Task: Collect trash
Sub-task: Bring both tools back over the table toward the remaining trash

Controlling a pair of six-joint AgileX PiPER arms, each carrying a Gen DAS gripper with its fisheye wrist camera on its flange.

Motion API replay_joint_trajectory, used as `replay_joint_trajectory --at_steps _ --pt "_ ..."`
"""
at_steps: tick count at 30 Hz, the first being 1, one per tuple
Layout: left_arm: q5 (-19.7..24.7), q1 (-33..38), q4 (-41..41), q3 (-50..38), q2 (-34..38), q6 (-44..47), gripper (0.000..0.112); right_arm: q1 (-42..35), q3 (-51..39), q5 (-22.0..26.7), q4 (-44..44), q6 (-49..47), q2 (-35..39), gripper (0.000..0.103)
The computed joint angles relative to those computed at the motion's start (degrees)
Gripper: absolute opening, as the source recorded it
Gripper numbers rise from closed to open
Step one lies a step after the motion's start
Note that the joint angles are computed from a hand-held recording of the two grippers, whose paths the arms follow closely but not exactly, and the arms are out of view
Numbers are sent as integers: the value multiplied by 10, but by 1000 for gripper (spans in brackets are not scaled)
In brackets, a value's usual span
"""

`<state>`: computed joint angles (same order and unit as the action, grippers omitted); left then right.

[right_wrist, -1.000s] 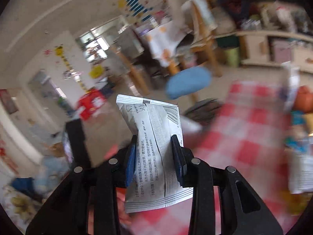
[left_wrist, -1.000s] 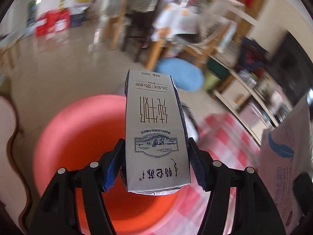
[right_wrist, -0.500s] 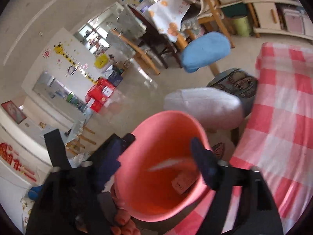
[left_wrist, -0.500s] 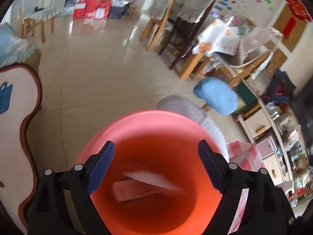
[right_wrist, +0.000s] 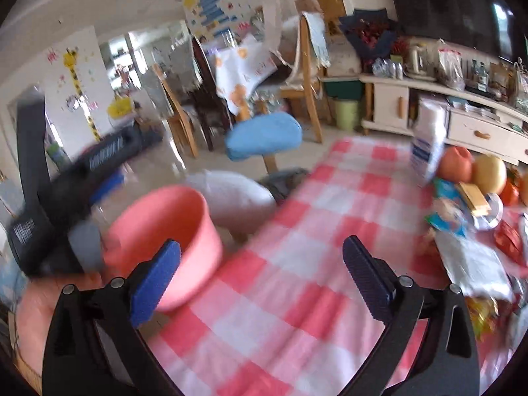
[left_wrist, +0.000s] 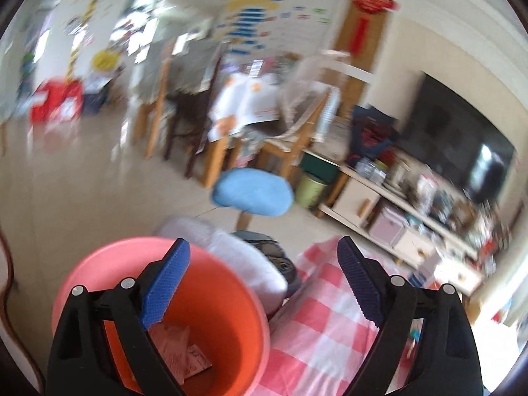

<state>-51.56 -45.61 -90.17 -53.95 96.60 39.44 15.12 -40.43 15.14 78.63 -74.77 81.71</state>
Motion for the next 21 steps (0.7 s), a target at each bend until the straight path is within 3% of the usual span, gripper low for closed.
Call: replay_joint_trajectory --at_steps 2,4,8,16,21 --pt "-1 -18 -1 -28 17 33 90 -6 19 -15 -64 43 -7 99" --pt "6 -30 -2 -44 26 43 90 -22 43 -20 -69 32 -23 99" --pt "41 -36 9 -66 41 44 90 -73 70 0 -116 50 -42 99" --pt "158 -27 8 -86 72 61 90 -157 107 35 -152 8 -98 99" --pt "173 -38 -40 -134 111 142 90 -218 124 47 -158 -19 -112 99"
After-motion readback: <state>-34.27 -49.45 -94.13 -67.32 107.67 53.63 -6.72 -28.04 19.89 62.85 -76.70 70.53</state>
